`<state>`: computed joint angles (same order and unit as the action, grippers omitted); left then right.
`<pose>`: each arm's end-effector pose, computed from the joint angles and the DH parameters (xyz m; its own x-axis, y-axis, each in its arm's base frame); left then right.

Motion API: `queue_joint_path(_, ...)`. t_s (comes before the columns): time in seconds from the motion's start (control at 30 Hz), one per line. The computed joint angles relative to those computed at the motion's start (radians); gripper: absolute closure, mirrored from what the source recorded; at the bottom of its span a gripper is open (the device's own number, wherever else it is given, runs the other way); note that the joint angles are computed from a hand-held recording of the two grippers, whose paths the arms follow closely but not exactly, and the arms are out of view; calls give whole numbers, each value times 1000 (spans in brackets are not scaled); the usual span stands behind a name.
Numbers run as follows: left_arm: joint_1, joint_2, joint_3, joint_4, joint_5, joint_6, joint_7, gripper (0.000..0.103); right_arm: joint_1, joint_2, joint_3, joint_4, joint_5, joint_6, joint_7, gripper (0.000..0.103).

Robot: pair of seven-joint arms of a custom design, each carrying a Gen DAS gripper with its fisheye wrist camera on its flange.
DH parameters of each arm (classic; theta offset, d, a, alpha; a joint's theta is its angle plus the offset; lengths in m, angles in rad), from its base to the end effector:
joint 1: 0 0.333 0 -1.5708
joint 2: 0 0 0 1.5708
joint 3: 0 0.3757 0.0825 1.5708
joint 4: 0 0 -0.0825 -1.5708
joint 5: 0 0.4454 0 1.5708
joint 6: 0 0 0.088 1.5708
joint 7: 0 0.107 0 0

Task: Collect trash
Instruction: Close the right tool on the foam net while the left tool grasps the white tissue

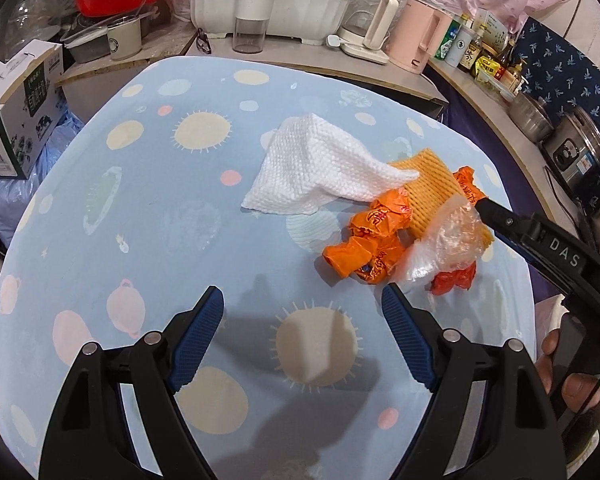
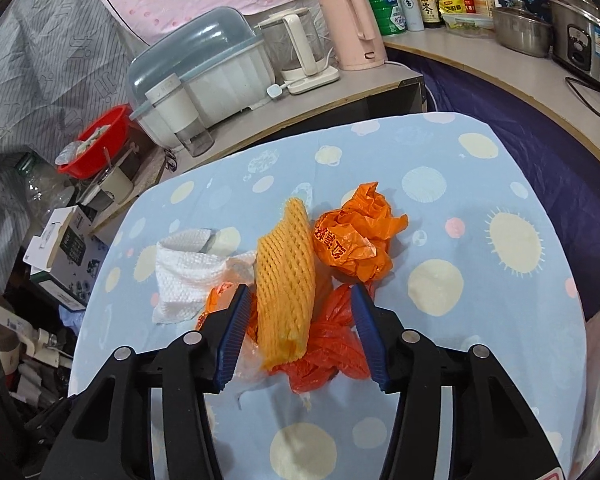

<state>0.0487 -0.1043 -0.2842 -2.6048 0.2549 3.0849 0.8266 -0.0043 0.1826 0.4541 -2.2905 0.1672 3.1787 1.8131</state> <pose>0.4871 -0.1382 0.3626 0.1827 -0.9577 0.2222 -0.8192 -0.2733 -0.5043 0.5725 0.2512 0.3739 0.1103 -0.9370 -0.3314 -0.8108 0.1080 -0.5753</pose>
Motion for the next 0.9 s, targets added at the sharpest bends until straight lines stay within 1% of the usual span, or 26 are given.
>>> queue_joint_path(0.13,17,19,1,19,32,4,-24,26,15,27,-14,22,-17,-18,-6,66)
queue_joint_path(0.17,19,24,3,24,43,3,-34,26,14,32,-12,26,-18,-22,-11,71)
queue_joint_path(0.23,10,32,17,32,44,7,-35,26,19,38,-16,29,-22,-25,-16,84)
queue_joint_path(0.3,-2,37,32,35,34,9,-27,26,5,42,1,31,-15,-28,-31,87)
queue_joint_path(0.43,-20,45,49,40,27,7,-16,26,26,24,-16,15,-29,-2,-24,90)
queue_joint_path(0.6,-40,65,75,57,3,13,1,26,-19,-12,27,-12,-50,39,-4,90)
queue_joint_path(0.63,-43,69,80,62,-1,14,2,26,-38,-19,44,-18,-56,46,2,90)
queue_joint_path(0.67,-47,74,87,69,-8,16,5,26,-71,-26,75,-25,-60,54,8,90)
queue_joint_path(0.7,-50,80,93,75,-12,20,7,25,-117,-32,119,-31,-62,63,13,90)
queue_joint_path(0.77,-56,96,106,95,-6,33,-6,24,-180,-41,178,-42,-76,75,30,90)
queue_joint_path(0.8,-62,106,115,106,-7,43,-6,23,-234,-45,227,-48,-84,82,39,90)
queue_joint_path(0.83,-71,116,124,117,-16,48,-1,19,-279,-48,268,-53,-94,87,49,90)
queue_joint_path(0.87,-81,127,135,131,-18,50,-2,18,-300,-50,286,-56,-105,92,61,90)
queue_joint_path(0.9,-90,143,144,147,-36,57,11,18,-335,-52,316,-61,-117,97,75,90)
